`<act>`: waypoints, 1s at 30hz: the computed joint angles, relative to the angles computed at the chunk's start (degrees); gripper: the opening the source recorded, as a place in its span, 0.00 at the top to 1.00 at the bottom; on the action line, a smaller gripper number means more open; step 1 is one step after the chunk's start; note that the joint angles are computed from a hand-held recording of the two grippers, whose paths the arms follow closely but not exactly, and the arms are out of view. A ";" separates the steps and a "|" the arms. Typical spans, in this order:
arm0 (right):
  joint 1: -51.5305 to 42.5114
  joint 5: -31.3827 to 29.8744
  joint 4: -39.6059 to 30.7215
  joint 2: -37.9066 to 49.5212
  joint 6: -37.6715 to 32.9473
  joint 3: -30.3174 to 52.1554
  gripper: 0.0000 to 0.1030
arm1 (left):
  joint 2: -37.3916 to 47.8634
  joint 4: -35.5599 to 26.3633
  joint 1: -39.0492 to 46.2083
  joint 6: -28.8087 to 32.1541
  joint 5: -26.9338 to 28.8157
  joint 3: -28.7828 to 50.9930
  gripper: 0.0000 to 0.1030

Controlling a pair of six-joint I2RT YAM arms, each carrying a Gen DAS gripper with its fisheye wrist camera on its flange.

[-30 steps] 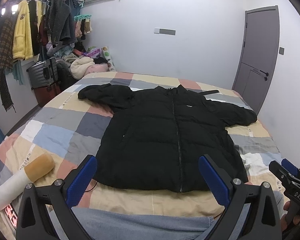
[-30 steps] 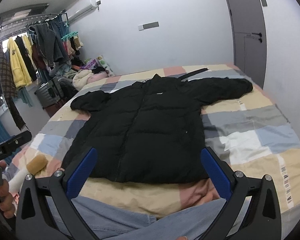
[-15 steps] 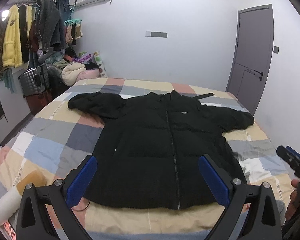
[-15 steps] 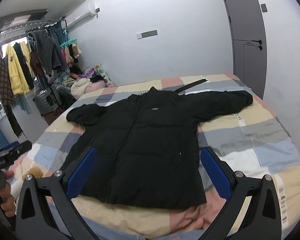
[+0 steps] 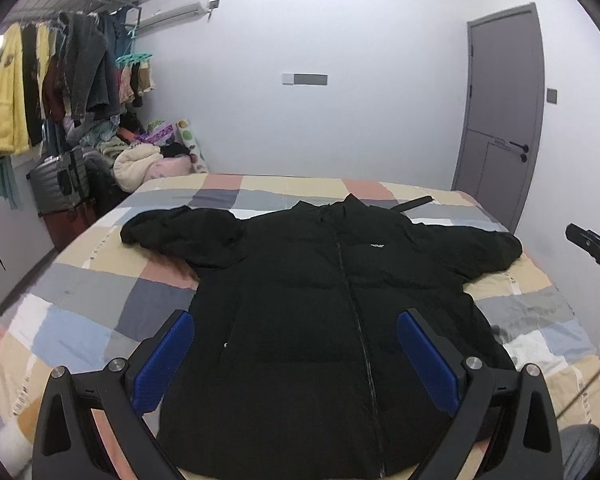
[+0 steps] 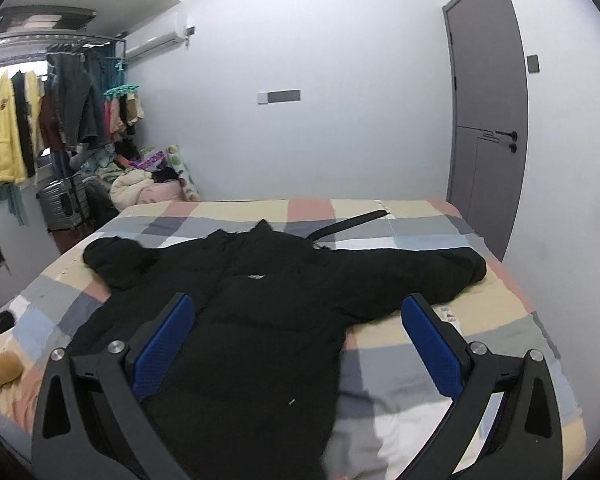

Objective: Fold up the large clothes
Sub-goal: 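Grasp the jacket sleeve cuff with the right gripper and lift it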

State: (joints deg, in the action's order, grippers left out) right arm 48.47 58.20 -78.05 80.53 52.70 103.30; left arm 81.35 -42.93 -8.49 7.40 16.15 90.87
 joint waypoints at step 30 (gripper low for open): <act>-91.21 -57.81 71.88 22.55 -13.98 -29.64 0.17 | 25.11 14.43 -4.12 -10.65 -9.85 2.43 0.01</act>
